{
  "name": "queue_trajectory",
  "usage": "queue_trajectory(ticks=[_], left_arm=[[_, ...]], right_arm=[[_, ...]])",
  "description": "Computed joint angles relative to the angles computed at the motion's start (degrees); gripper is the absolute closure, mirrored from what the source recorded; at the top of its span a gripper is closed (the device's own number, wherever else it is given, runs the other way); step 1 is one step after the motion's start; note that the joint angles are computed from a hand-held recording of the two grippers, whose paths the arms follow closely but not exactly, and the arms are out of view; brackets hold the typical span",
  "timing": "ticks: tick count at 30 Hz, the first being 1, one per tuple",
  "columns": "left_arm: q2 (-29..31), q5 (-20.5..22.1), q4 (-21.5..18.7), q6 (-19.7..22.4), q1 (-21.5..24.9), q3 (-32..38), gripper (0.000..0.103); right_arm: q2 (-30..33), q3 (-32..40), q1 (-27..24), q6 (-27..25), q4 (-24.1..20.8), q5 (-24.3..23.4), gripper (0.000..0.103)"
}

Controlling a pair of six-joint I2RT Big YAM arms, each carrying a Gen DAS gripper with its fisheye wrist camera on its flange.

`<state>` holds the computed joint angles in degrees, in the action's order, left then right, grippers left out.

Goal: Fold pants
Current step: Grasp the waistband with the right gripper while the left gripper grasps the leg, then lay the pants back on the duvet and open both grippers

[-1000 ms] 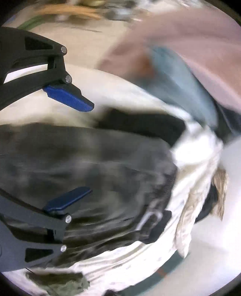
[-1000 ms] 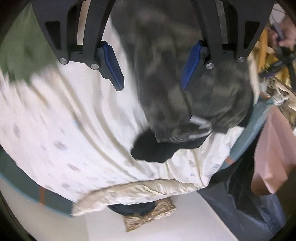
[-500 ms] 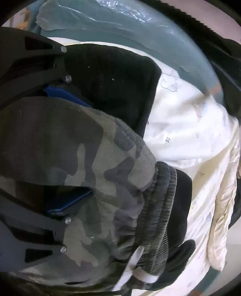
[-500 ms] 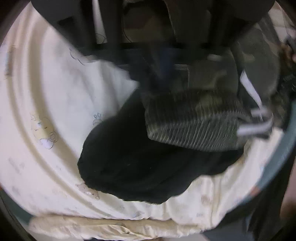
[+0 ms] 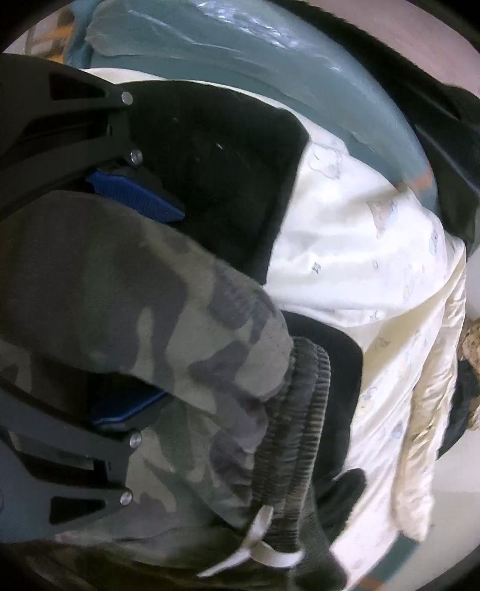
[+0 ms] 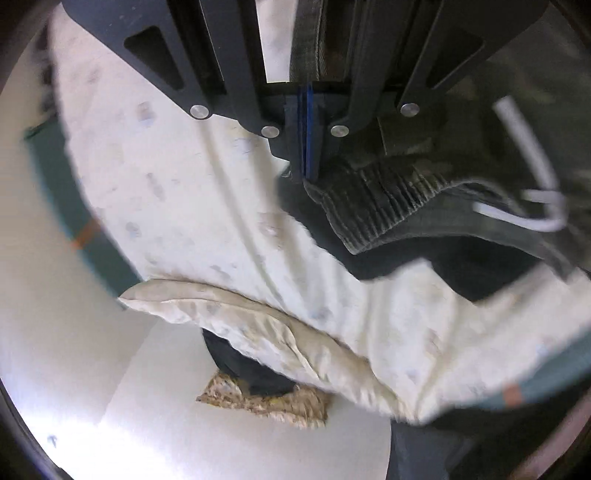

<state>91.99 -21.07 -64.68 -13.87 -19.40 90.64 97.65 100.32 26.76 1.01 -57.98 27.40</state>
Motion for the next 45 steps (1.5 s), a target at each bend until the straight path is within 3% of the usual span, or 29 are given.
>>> queue_trajectory(ticks=[2, 3, 5, 8, 14, 15, 16, 18, 24, 26, 30, 36, 39, 41, 45], left_arm=[[2.0, -2.8, -1.3, 0.8, -0.9, 1.2, 0.019], [2.5, -4.2, -0.6, 1.0, -1.2, 1.1, 0.019], [3.5, -6.0, 0.1, 1.0, -1.6, 1.3, 0.017], [4.1, -7.1, 1.3, 1.7, -1.7, 1.1, 0.005], [2.0, -3.2, 2.0, 0.3, -0.9, -0.1, 0.004], [0.7, -2.4, 1.9, -0.5, -1.0, -0.6, 0.004], [-0.4, -1.5, 1.8, -1.2, -1.0, -1.1, 0.004], [-3.6, 0.6, 2.3, -2.9, -1.5, -2.8, 0.004], [-14.8, 3.7, 0.0, -6.1, -6.9, -10.0, 0.004], [-18.8, 3.8, -1.3, -7.9, -10.2, -13.1, 0.004], [-24.9, 3.5, -4.0, -14.7, -16.2, -17.6, 0.004], [-32.0, 2.3, -10.1, -26.6, -27.8, -22.8, 0.004], [-35.5, 3.0, -14.0, -33.7, -34.0, -25.3, 0.004], [-37.7, 4.0, -15.5, -38.8, -37.6, -26.9, 0.004], [-41.2, 3.9, -21.3, -51.8, -47.3, -28.1, 0.004]], right_arm=[[3.5, 2.5, -0.8, -2.3, -1.3, 2.8, 0.103], [6.0, 4.5, -1.3, -1.7, -3.4, 3.0, 0.103], [8.5, 4.9, -1.3, -2.1, -3.4, 5.6, 0.103], [13.3, 7.0, -1.3, 1.2, -7.2, 6.9, 0.103], [9.7, 6.6, -2.9, 6.2, -10.5, -2.4, 0.102], [8.4, 6.2, -3.1, 6.4, -10.5, -3.3, 0.088], [6.7, 5.6, -3.3, 6.2, -10.7, -3.4, 0.054], [2.2, 3.1, -3.3, 5.7, -9.7, -3.3, 0.019], [-16.0, -8.7, -0.8, 9.2, -13.5, -10.7, 0.019], [-21.5, -11.7, 1.3, 11.5, -15.5, -10.7, 0.019], [-32.4, -18.4, 7.0, 21.9, -20.4, -11.9, 0.019], [-43.0, -28.0, 17.3, 35.6, -27.4, -13.4, 0.019], [-47.6, -33.2, 23.5, 42.9, -27.9, -15.8, 0.019], [-49.1, -36.7, 29.1, 49.6, -29.0, -14.7, 0.019], [-49.0, -44.6, 33.1, 57.8, -26.0, -19.0, 0.019]])
